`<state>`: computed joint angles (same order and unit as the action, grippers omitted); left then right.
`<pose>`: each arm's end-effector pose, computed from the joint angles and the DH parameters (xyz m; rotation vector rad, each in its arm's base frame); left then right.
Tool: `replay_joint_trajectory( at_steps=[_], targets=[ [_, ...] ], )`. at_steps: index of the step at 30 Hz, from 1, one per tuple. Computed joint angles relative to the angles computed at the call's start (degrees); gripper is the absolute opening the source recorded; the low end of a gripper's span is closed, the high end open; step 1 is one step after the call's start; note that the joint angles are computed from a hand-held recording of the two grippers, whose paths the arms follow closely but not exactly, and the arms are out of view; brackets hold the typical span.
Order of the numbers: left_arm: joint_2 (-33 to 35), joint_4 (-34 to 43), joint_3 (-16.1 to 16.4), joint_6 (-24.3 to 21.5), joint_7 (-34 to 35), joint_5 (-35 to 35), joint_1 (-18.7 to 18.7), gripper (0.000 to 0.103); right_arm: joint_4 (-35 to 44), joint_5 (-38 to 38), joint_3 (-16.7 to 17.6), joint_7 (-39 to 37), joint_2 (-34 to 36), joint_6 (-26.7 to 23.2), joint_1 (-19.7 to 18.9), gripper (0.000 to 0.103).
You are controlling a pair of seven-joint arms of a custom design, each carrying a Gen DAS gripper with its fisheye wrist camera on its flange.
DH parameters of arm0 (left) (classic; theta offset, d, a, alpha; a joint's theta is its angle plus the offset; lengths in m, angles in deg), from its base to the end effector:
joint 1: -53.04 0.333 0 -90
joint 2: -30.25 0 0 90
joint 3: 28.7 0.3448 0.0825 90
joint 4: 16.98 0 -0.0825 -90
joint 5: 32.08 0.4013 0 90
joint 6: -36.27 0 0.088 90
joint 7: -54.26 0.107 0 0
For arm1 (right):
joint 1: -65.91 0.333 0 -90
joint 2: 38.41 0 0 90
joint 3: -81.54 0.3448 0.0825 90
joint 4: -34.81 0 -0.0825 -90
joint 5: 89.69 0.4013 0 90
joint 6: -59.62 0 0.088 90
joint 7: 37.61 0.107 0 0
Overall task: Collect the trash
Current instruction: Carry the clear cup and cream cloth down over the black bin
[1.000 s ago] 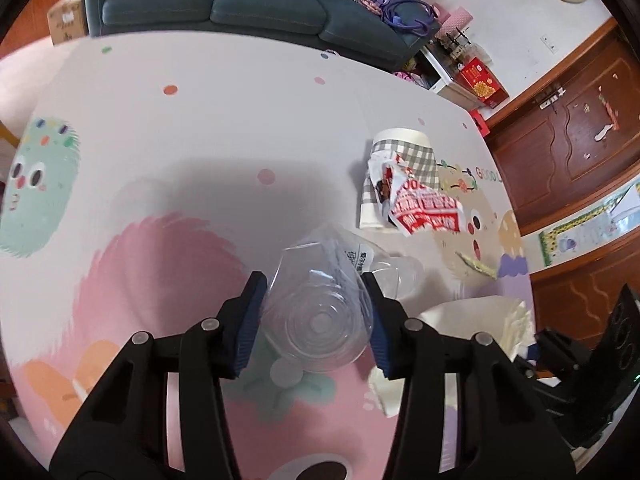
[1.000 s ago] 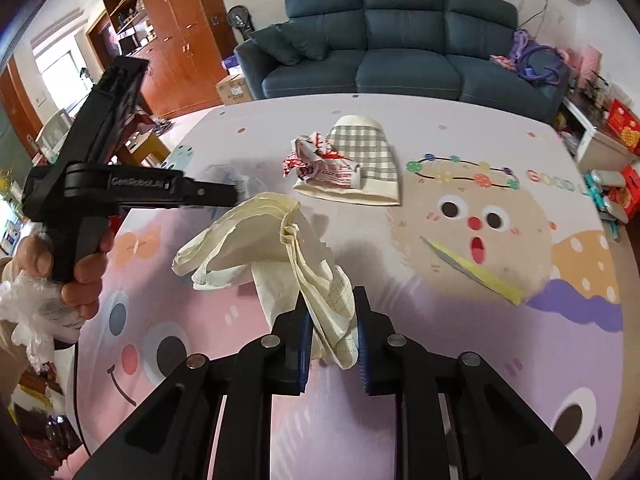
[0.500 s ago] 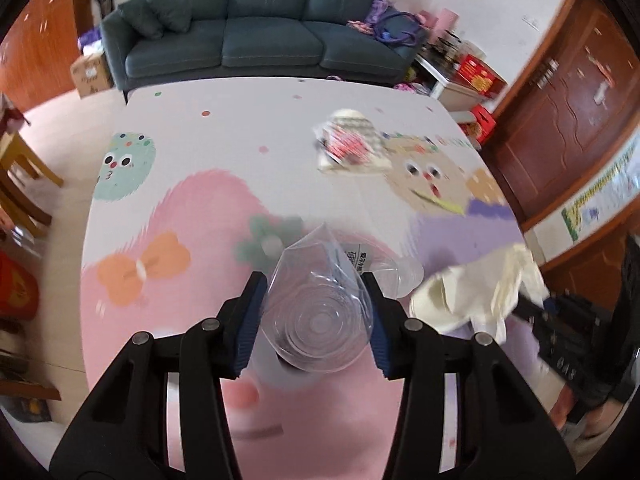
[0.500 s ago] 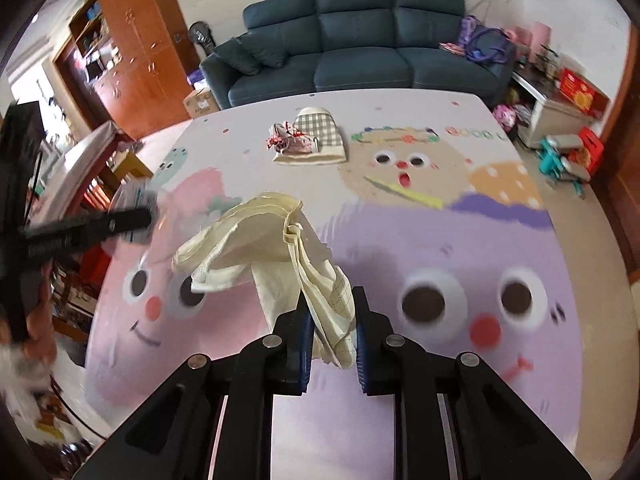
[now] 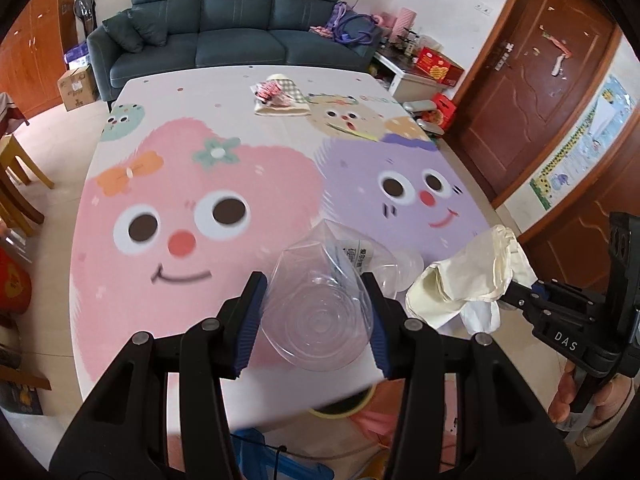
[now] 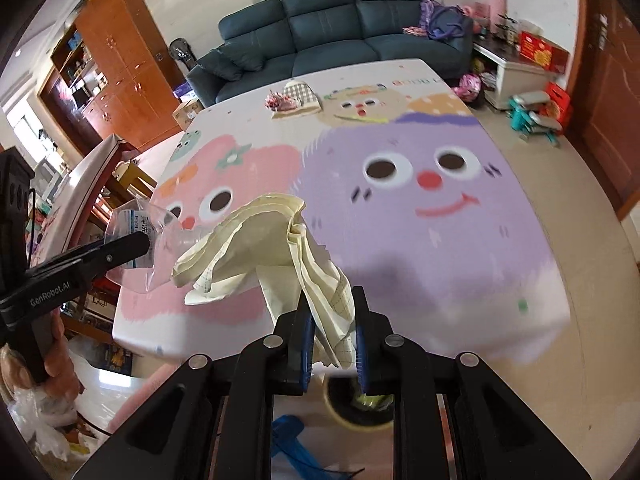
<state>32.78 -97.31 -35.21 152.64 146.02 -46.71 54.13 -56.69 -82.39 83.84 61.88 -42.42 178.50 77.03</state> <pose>0.6138 -0.0704 0.7670 -1.9025 2.0589 -0.8741 0.5686 0.1435 0.7376 -1.8776 1.8057 -0.2674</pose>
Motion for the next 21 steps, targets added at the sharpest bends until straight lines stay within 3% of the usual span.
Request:
replay_joint_trajectory(
  at_steps=[12, 21],
  targets=[
    [-15.35, -24.86, 0.06, 8.43, 6.97, 1.42, -6.19, 0.044, -29.41, 2.44, 0.82, 7.04, -21.46, 0.77, -3.14, 0.016],
    [-19.48, -37.21, -0.59, 14.52, 10.11, 4.80, -11.43, 0.044, -44.74, 3.61, 0.81, 10.88, -28.07, 2.17, -6.20, 0.016]
  ],
)
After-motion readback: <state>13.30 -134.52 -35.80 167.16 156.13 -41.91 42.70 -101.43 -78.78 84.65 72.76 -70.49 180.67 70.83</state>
